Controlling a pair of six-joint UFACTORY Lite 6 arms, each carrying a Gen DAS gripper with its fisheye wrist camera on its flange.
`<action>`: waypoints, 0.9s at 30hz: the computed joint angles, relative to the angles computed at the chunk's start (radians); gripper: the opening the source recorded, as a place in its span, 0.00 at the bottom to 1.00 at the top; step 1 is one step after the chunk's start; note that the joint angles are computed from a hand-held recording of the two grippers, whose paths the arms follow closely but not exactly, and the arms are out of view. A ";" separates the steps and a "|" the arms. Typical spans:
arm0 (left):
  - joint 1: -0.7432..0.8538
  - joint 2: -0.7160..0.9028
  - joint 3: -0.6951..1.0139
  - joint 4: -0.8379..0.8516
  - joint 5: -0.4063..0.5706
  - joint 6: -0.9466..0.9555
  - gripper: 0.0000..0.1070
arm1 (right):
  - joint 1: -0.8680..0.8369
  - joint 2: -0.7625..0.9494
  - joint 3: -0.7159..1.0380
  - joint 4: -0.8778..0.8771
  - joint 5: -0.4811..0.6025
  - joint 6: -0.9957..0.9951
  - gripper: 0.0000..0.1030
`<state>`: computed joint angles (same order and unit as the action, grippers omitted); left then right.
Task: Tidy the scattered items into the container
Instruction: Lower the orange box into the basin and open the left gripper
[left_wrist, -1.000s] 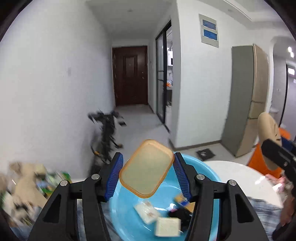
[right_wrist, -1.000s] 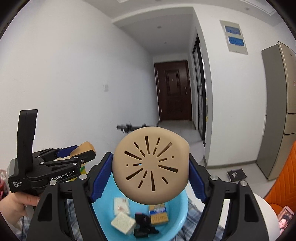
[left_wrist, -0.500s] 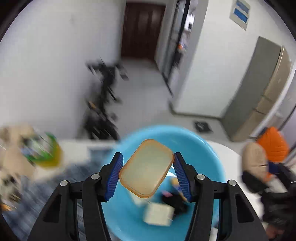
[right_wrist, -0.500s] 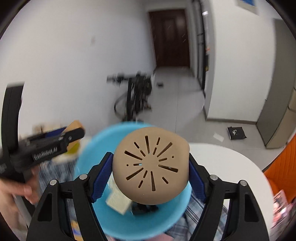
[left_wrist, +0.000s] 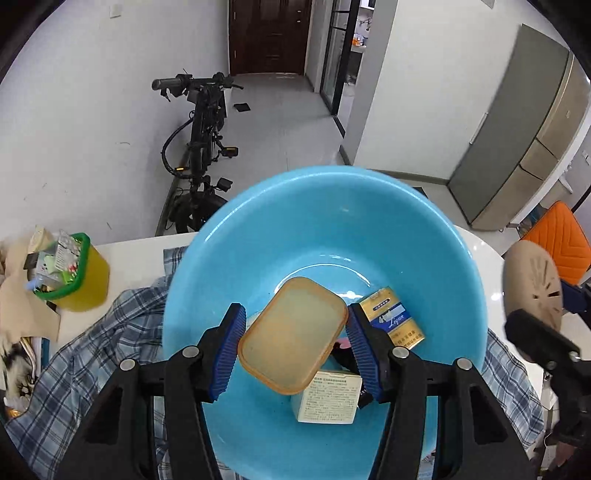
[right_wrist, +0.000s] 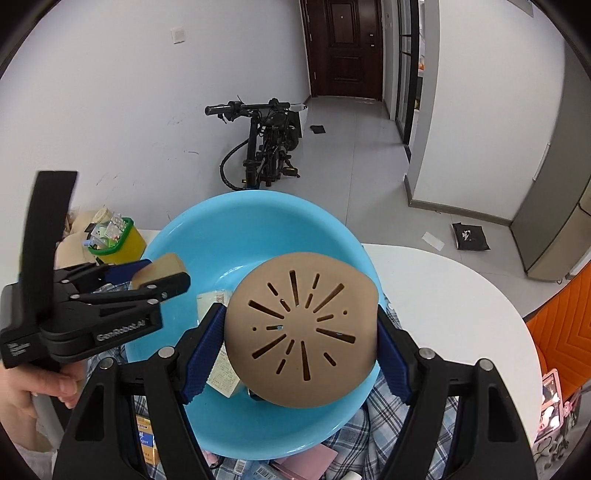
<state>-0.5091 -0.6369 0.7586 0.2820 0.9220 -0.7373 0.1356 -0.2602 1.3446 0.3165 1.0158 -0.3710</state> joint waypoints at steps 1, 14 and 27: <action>0.005 0.004 -0.010 -0.003 -0.011 -0.002 0.55 | 0.001 -0.006 -0.010 -0.004 -0.003 -0.002 0.72; 0.031 0.097 -0.145 0.040 -0.214 -0.072 0.80 | 0.004 0.063 -0.055 0.035 -0.069 0.018 0.72; -0.012 0.133 -0.195 0.150 -0.235 -0.146 0.80 | 0.029 0.139 -0.047 0.054 -0.129 0.036 0.72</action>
